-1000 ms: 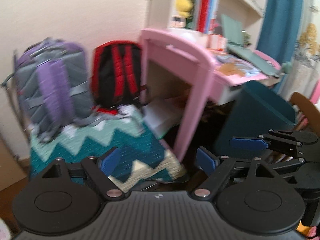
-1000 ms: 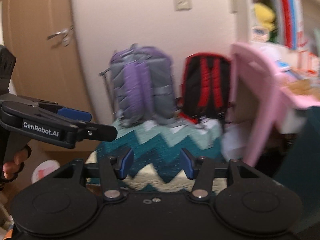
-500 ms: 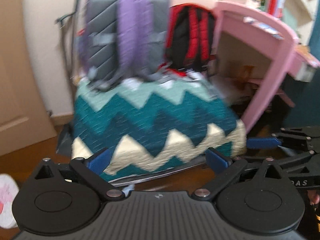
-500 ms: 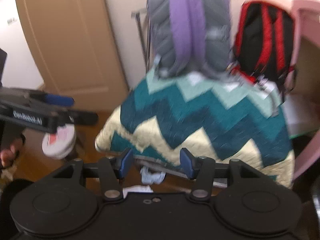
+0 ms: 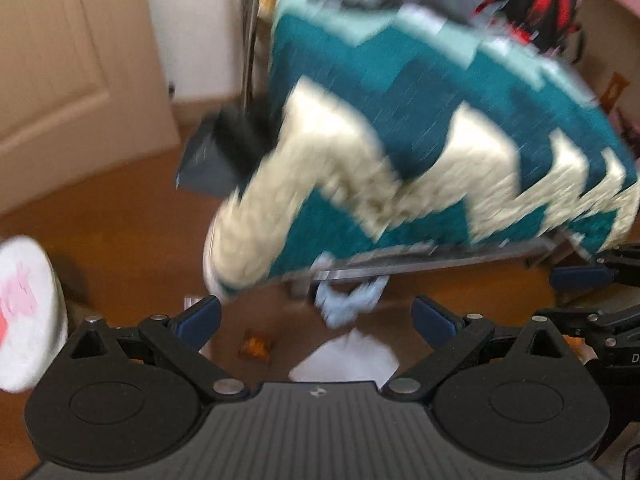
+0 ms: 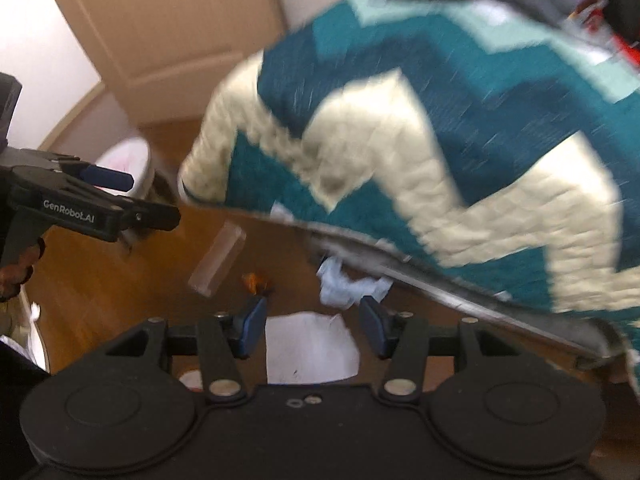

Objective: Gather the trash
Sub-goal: 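Swing both tools back toward the remaining floor trash by the bed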

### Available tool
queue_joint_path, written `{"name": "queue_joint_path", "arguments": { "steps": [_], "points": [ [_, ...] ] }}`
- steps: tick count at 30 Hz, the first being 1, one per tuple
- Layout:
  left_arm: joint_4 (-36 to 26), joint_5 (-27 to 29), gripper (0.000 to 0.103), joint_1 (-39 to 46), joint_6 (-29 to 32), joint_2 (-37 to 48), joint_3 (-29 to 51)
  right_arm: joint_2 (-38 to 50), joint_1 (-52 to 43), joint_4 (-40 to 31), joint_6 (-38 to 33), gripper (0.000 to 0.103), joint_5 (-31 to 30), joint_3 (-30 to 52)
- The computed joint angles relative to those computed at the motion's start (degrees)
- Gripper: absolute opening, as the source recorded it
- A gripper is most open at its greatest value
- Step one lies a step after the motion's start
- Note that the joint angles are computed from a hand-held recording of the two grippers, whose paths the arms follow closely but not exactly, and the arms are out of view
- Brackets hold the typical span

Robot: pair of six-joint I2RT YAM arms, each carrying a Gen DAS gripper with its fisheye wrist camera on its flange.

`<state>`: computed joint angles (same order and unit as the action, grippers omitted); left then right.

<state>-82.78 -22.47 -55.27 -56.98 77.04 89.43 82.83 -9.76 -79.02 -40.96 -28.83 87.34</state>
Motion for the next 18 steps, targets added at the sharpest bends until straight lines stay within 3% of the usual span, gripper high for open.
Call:
{"name": "queue_joint_path", "arguments": {
  "steps": [8, 13, 18],
  "points": [
    [21.33, 7.75, 0.102, 11.43, 8.56, -6.26, -29.18, 7.37, 8.6, 17.38, 5.79, 0.051, 6.28, -14.31],
    [34.85, 10.07, 0.102, 15.74, 9.74, -3.51, -41.11, 15.81, 12.51, 27.61, 7.52, 0.051, 11.28, -18.56],
    [45.33, 12.98, 0.102, 17.88, 11.46, 3.24, -47.66, 23.71, 15.84, 35.07, 7.7, 0.051, 14.36, -20.98]
  ]
}}
